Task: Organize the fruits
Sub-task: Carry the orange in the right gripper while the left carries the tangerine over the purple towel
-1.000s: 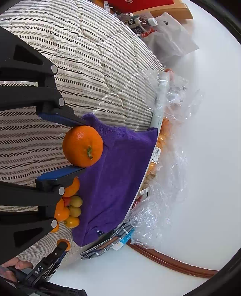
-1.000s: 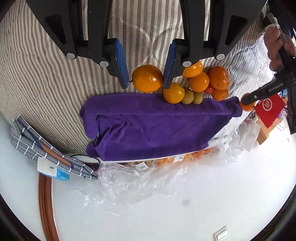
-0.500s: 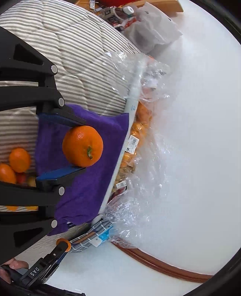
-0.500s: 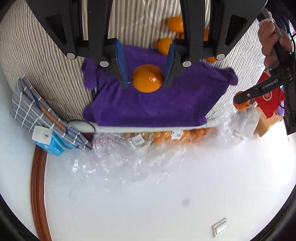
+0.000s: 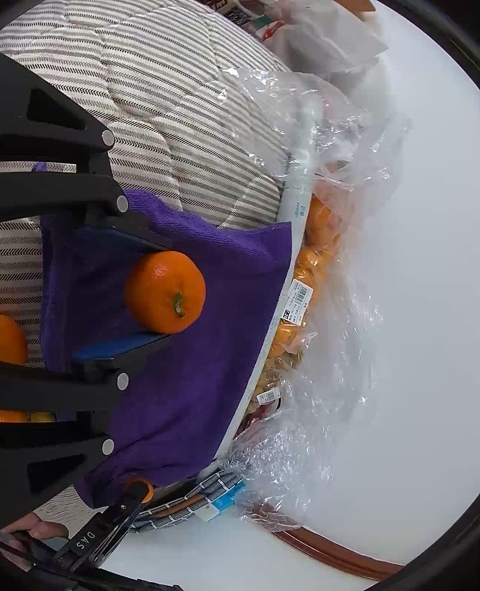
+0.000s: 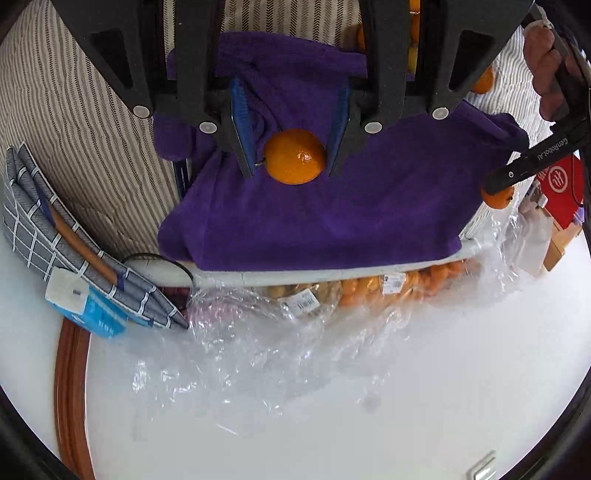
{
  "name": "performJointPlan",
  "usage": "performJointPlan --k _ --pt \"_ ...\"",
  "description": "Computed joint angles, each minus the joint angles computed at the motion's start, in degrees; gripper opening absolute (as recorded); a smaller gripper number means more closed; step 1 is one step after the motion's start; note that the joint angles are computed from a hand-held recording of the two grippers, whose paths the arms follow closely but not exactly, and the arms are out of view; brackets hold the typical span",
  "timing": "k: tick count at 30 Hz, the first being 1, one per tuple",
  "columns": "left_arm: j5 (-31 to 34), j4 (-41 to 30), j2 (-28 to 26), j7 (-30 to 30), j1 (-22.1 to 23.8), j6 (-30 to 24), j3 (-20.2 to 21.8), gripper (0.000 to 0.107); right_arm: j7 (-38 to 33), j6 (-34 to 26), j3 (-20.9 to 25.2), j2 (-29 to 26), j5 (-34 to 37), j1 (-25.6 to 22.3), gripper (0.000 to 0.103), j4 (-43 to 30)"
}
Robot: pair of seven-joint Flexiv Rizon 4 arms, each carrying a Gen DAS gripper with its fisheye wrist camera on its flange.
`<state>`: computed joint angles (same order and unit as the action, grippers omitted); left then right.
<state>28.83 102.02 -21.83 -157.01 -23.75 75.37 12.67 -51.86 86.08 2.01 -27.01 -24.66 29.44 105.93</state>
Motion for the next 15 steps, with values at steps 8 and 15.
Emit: performJointPlan --k 8,15 --pt "-2.3 -0.8 -1.3 2.6 0.2 -2.6 -1.0 0.041 -1.8 -1.1 2.3 -0.6 2.0 -1.4 0.038 -0.2" --pt "0.3 -2.9 -1.4 1.5 -1.1 -7.3 -0.6 0.041 -2.3 -3.3 2.4 -1.0 1.4 -1.0 0.038 -0.3"
